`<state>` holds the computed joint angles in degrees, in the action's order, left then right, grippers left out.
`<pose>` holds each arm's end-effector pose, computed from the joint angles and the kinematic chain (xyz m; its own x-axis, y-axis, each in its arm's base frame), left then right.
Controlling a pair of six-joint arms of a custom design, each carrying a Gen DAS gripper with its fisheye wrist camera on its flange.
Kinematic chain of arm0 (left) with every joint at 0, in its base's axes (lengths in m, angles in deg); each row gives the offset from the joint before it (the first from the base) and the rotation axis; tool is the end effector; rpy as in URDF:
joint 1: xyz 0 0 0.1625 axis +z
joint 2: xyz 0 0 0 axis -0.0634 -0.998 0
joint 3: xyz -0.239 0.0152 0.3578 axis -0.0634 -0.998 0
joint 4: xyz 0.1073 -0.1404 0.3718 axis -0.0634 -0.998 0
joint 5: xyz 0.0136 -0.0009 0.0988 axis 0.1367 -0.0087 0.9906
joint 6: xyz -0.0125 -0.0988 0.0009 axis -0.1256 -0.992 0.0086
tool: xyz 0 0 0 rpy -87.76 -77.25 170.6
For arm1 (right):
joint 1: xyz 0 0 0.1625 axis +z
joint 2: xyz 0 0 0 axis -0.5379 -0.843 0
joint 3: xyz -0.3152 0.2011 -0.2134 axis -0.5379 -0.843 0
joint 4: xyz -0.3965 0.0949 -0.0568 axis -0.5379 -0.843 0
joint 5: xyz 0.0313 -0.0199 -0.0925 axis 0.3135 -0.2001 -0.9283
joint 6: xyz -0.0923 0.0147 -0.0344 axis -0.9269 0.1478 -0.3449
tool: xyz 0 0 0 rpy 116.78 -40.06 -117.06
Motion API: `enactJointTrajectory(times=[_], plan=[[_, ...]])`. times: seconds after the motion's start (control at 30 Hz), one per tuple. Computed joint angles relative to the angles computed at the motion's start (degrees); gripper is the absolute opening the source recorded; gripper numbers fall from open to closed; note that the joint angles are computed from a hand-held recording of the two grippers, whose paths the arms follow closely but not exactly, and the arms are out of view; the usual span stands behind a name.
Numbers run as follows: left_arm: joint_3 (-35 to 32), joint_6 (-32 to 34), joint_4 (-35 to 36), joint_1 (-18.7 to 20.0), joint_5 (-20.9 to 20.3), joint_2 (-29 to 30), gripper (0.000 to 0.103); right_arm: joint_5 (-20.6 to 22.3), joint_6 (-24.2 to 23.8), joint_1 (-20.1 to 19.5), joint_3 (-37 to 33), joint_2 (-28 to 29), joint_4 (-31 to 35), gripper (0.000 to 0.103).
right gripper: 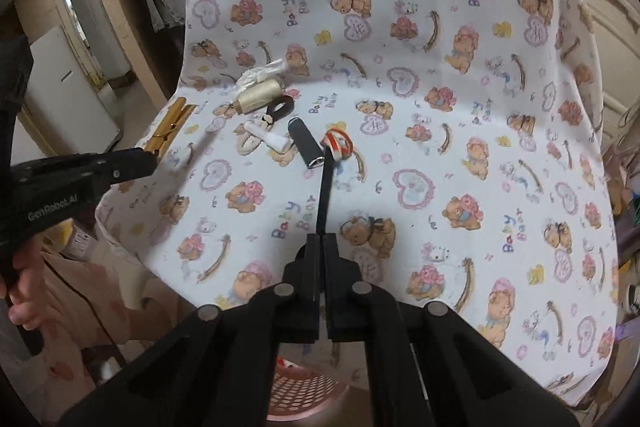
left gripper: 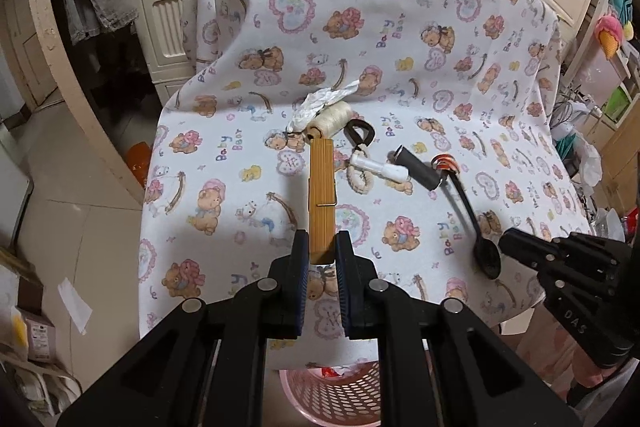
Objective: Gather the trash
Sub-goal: 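Carry the clothespin and spoon in both grippers down over the wastebasket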
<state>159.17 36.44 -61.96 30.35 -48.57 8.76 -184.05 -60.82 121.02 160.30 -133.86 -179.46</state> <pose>-0.4218 -0.4299 0.0484 -0.7144 0.3825 -0.5859 0.5907 0.7785 -0.2121 0.0803 -0.3508 0.3558 -0.8089 -0.0497 0.5858 -0.3733 0.8132 -0.4465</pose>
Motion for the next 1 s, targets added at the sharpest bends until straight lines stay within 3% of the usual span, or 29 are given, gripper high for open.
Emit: enactJointTrajectory(times=[0.13,0.5,0.57,0.83,1.0], plan=[[-0.2,-1.0,0.4,0.7,-1.8,0.0,0.012,0.6,-0.1,-0.1,0.0,1.3,-3.3,0.01],[0.1,-1.8,2.4,1.1,-1.3,-0.1,0.012,-2.6,1.8,-0.4,-3.1,9.6,-5.8,0.01],[0.2,-1.8,2.2,1.2,-1.4,-0.3,0.012,-3.4,1.5,-0.1,-2.7,10.2,-7.5,0.006],[0.7,-1.8,1.0,0.4,-1.8,-1.2,0.012,-2.0,1.6,0.3,-1.4,6.5,-4.5,0.006],[0.5,-6.8,3.1,-0.6,-1.6,-2.2,0.012,-1.3,2.8,2.1,-0.4,1.4,-2.1,0.006]])
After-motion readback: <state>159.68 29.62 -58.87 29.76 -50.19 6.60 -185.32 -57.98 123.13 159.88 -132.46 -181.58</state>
